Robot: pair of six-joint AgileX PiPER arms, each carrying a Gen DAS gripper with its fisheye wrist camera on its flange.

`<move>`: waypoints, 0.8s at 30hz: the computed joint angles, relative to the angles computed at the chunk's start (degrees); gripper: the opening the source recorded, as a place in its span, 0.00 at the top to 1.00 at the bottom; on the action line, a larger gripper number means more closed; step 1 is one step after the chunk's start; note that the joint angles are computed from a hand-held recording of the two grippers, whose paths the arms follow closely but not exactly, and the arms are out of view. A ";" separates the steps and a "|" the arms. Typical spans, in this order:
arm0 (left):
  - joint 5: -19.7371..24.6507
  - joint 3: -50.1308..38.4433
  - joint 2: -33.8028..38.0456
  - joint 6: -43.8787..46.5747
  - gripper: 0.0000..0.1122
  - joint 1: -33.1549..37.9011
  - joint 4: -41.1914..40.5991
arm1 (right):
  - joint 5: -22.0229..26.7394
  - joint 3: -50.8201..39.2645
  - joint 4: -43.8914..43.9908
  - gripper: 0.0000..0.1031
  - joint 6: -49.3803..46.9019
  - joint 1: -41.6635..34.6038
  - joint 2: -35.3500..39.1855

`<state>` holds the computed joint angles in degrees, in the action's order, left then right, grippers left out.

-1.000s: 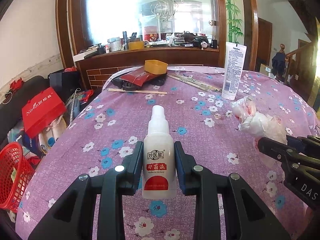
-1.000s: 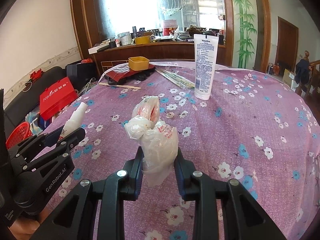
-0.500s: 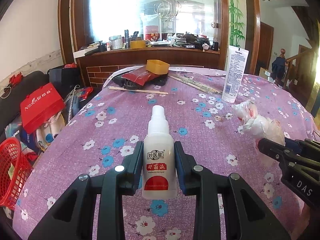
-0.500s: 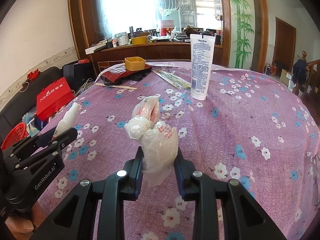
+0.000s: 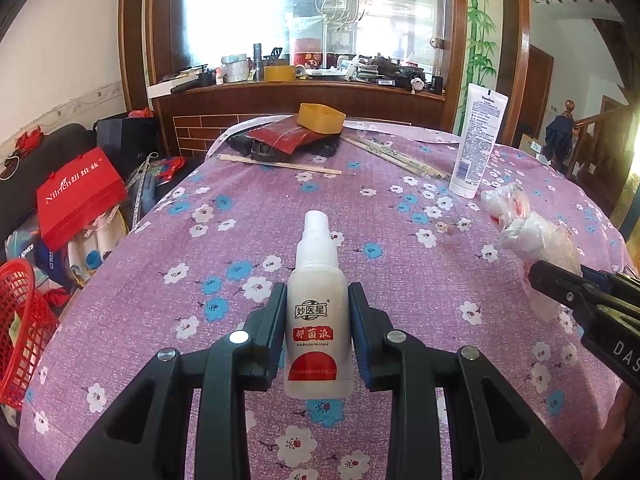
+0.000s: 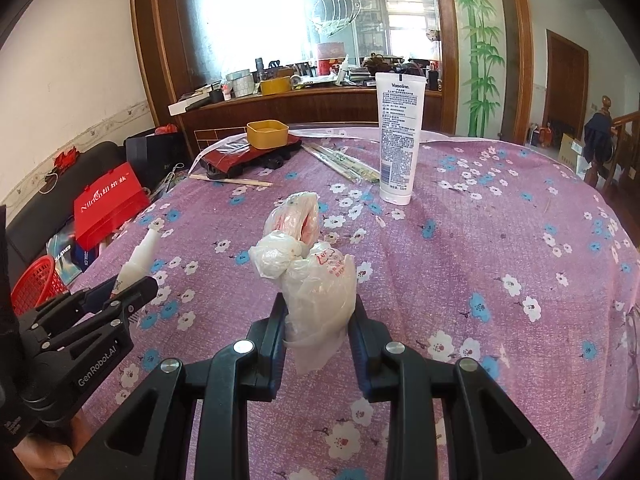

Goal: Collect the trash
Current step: 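Lift the spray bottle with the left tool while the right tool holds the plastic bag, then carry the spray bottle and plastic bag over the red basket with both tools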

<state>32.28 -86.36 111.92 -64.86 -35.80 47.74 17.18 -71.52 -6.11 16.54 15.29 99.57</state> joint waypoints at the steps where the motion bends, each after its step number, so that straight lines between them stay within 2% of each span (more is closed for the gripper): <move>1: 0.05 -0.09 0.09 0.15 0.74 0.05 -0.22 | 0.01 -0.04 0.89 0.70 -0.76 -0.08 -0.08; 8: 0.45 -1.65 1.12 3.04 0.74 0.06 -2.76 | 0.35 0.11 2.60 0.70 -2.12 -0.16 -0.33; 11: 1.58 -1.50 1.20 0.82 0.74 -0.44 0.24 | 0.11 0.47 2.92 0.70 -2.48 -0.27 -0.49; 13: 1.76 -0.93 0.60 1.61 0.74 -0.07 -1.18 | 0.05 0.49 2.10 0.70 -1.82 -0.42 -0.43; 16: 1.29 2.31 -2.08 0.12 0.74 0.09 -0.65 | -0.11 0.74 0.99 0.70 -1.03 -0.32 -0.50; 18: 0.24 5.12 -4.56 0.44 0.74 0.50 -1.71 | -0.42 0.95 4.55 0.70 -4.94 -0.49 -0.73; 23: -0.76 12.83 -12.29 -1.33 0.74 1.97 -0.83 | -2.22 2.67 6.29 0.70 -8.61 1.05 -1.97; 24: -0.96 14.10 -13.84 -0.78 0.74 2.57 -1.45 | -2.33 2.81 9.59 0.70 -11.89 1.21 -2.08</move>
